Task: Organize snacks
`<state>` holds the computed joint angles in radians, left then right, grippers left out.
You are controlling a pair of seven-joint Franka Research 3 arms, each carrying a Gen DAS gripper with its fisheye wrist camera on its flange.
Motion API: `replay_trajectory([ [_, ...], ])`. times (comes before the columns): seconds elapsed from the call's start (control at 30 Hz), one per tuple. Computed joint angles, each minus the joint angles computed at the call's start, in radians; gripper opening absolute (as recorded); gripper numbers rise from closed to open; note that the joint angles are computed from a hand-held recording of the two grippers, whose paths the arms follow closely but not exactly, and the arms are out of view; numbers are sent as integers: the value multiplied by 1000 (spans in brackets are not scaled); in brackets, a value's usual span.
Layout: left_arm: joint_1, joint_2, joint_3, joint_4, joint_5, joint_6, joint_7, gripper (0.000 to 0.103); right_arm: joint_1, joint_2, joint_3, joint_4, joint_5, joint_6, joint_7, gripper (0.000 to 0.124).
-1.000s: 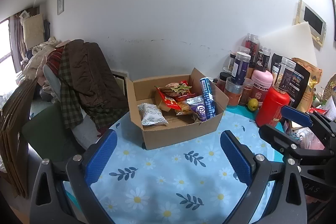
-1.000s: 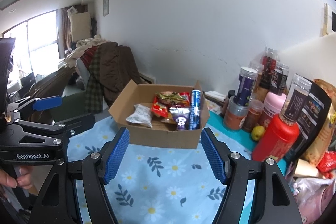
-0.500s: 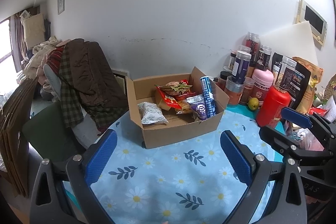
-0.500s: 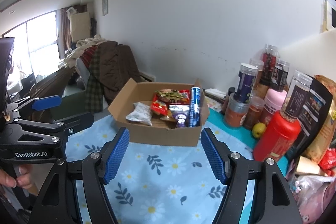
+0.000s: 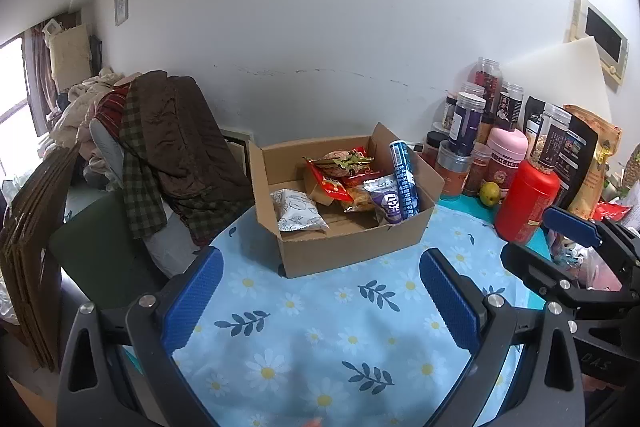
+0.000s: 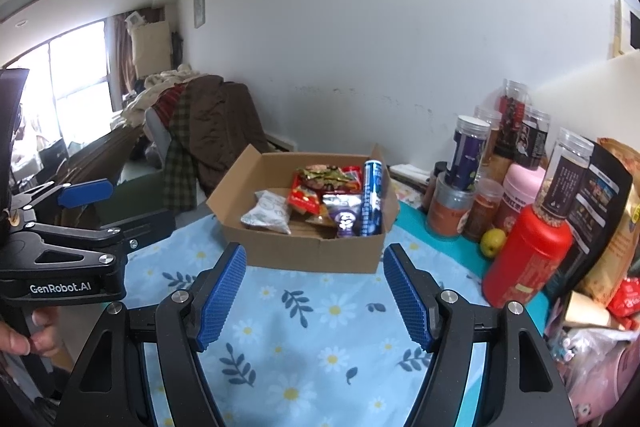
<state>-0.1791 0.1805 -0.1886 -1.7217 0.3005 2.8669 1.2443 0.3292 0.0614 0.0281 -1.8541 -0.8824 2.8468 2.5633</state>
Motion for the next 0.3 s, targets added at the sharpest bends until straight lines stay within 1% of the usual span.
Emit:
replay_trajectory([
  [0.07, -1, -1, 1, -1, 3, 1, -1, 101, 1, -2, 1, -3, 2, -3, -1, 72],
  [0.23, -16, -4, 22, -5, 72, 6, -55, 101, 0, -5, 3, -8, 4, -13, 7, 72],
  [0.3, -6, -4, 11, -9, 54, 9, -38, 101, 0, -8, 4, -12, 5, -17, 13, 72],
])
